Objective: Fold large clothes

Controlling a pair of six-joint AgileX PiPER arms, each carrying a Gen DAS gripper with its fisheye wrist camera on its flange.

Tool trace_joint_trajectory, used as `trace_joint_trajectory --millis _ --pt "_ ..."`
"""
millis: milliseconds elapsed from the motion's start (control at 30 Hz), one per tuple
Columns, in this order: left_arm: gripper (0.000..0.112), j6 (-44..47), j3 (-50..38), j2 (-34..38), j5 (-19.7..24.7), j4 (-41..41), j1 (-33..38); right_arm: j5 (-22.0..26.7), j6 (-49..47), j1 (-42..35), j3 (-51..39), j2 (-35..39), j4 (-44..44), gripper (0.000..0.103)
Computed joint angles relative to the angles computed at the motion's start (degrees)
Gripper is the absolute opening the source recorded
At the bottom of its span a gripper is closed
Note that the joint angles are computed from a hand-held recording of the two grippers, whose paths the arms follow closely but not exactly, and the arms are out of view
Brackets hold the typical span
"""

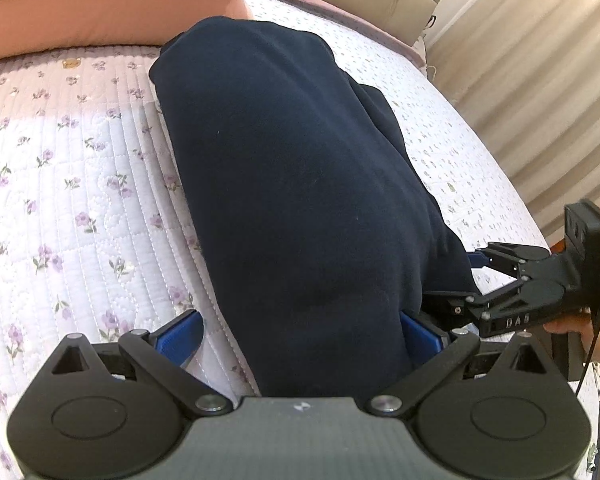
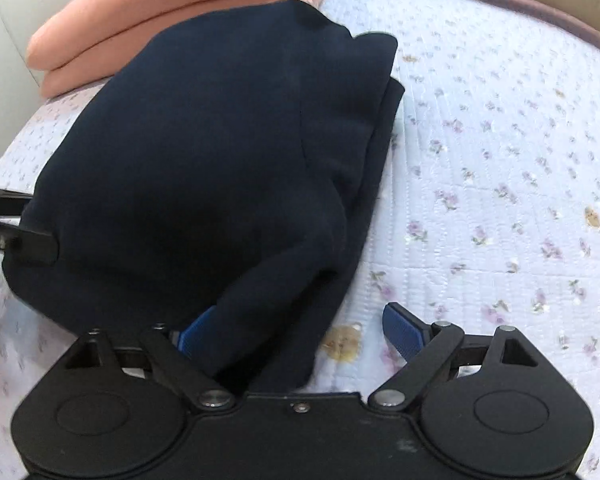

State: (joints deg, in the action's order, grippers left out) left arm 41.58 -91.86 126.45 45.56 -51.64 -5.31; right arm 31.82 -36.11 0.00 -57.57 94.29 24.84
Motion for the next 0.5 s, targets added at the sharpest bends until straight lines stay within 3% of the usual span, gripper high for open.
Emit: trace_joint_trajectory --millis 67,167,267,400,500 --pt "0.103 1.48 1.38 -0.66 -0.68 0.65 -0.44 -2.52 1.25 0.85 2.55 -1.75 -0.70 0.103" --pt "0.103 3.36 5.61 -3.64 -4.57 6.37 -3.10 -1.83 4.07 1.42 2.75 -2.26 -1.41 0.103" --pt "0.098 0.06 9.81 -7.93 -8.12 17.37 -6.72 4.37 6.96 1.10 1.24 -3.38 -5.34 0.103" --pt "0.096 -1.41 9.34 -10.98 -0.19 20.27 -4.39 21.46 11.55 -0.17 -7.78 -1.85 -16.33 0.103" --pt "0.097 -5.68 5.66 -12.18 4.50 21.79 -1.40 26.21 13.21 -3.90 -12.88 -2.74 -17.81 0.103"
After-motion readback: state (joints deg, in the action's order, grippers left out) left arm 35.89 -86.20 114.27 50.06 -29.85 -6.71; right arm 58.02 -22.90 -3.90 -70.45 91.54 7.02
